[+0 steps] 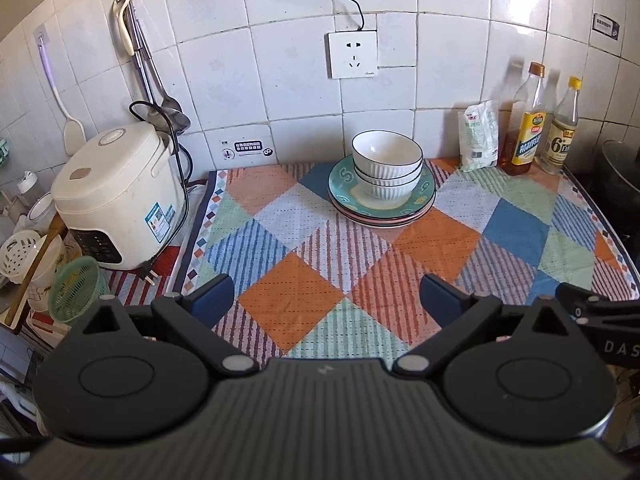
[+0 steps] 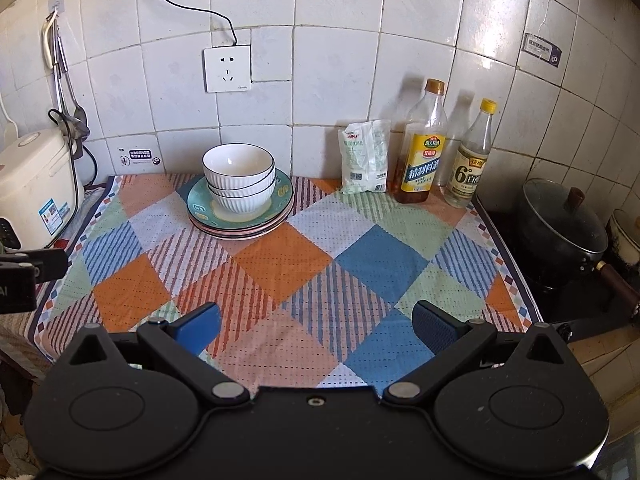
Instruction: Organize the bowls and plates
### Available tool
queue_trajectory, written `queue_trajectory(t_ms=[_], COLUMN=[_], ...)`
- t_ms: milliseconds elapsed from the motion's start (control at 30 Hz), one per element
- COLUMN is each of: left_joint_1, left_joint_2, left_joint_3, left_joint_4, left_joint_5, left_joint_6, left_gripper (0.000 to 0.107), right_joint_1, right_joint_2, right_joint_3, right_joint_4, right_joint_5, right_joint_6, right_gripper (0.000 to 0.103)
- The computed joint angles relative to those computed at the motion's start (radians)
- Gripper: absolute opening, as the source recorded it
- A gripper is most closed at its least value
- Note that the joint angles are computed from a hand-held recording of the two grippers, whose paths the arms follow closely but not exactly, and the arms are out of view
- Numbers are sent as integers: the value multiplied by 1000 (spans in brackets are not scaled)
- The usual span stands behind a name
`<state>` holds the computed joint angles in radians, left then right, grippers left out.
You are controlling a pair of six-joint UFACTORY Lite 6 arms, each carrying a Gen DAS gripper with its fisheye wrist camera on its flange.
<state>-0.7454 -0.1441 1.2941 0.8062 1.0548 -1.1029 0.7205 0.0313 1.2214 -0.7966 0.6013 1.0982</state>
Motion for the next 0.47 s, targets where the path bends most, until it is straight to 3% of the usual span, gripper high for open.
queue_trajectory(t_ms=[467], left_joint_1=[-5], left_joint_2=[-16], left_joint_3=[-34], left_joint_4=[25], left_joint_5=[-3], left_joint_6=[-42], left_gripper=[101], right_joint_1=[-2], right_joint_2=[8], right_joint_3=[2], right_joint_4=[13], right_joint_5=[2], right_joint_6=[-5], right_gripper=[103])
